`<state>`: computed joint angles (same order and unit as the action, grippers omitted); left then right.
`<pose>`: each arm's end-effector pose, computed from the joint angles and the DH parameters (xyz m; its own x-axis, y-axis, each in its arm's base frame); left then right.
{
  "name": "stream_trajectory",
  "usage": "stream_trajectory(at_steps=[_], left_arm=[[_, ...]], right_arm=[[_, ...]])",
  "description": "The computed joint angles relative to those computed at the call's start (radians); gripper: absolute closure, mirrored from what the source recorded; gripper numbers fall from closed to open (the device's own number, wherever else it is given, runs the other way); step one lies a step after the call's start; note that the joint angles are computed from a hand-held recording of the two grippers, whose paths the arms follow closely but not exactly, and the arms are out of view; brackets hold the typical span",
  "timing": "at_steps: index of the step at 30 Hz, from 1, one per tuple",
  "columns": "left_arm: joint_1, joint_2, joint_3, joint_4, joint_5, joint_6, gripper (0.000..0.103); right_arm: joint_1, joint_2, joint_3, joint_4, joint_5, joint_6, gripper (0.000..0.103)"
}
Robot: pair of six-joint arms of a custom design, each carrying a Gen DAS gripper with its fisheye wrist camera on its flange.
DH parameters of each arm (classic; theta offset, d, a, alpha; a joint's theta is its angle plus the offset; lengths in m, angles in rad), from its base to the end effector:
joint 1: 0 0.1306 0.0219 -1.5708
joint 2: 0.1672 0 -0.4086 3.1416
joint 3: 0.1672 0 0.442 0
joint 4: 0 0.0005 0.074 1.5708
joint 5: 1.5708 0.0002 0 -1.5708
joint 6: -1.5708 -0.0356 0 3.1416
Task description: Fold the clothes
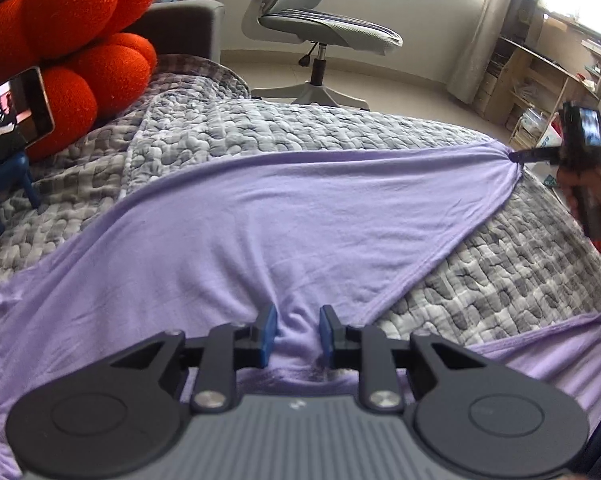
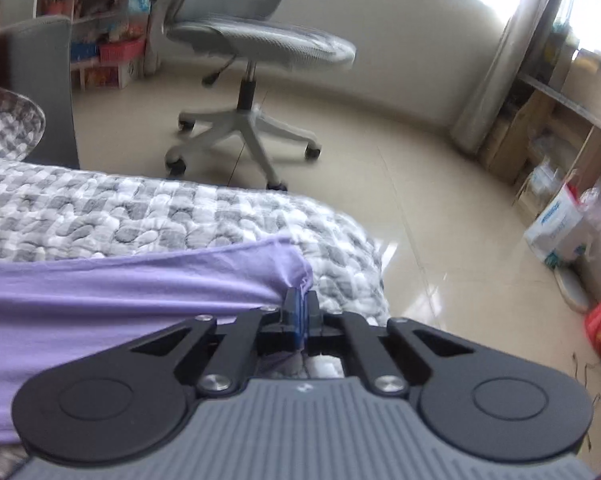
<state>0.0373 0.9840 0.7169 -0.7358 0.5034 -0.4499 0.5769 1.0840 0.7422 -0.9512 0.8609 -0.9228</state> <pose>0.3386 -0.0051 0.2983 -0.6601 0.3566 -0.6612 0.5704 0.8106 -0.1323 0.2970 0.1604 0.2768 -0.6309 0.2094 -0.7470 0.5333 0.8164 -0.2216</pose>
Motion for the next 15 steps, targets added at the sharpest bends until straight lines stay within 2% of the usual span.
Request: stream_trajectory(at_steps=[3,5,8,9,12,15], left_arm=[[0.020,-0.013,0.001,-0.009,0.015,0.007,0.080],[0.049,-0.031,0.000,-0.007,0.034,0.020,0.080],[0.123,-0.048,0.006,-0.030,0.086,0.024,0.079],[0.147,-0.049,0.008,-0.042,0.101,0.017,0.079],[0.185,-0.036,0.014,-0.058,0.097,0.017,0.079],[0.189,-0.026,0.014,-0.061,0.092,0.045,0.079]], right_arm=[[-0.011,-0.004,0.004,-0.008,-0.017,-0.012,0.102],[-0.003,-0.026,0.008,-0.033,-0.016,-0.069,0.089],[0.032,-0.041,0.028,-0.067,0.027,-0.134,0.087],[0.043,-0.047,0.033,-0.043,0.029,-0.114,0.087],[0.069,-0.029,0.064,0.090,-0.023,0.048,0.087],[0.089,0.042,0.121,0.225,-0.174,0.191,0.087]])
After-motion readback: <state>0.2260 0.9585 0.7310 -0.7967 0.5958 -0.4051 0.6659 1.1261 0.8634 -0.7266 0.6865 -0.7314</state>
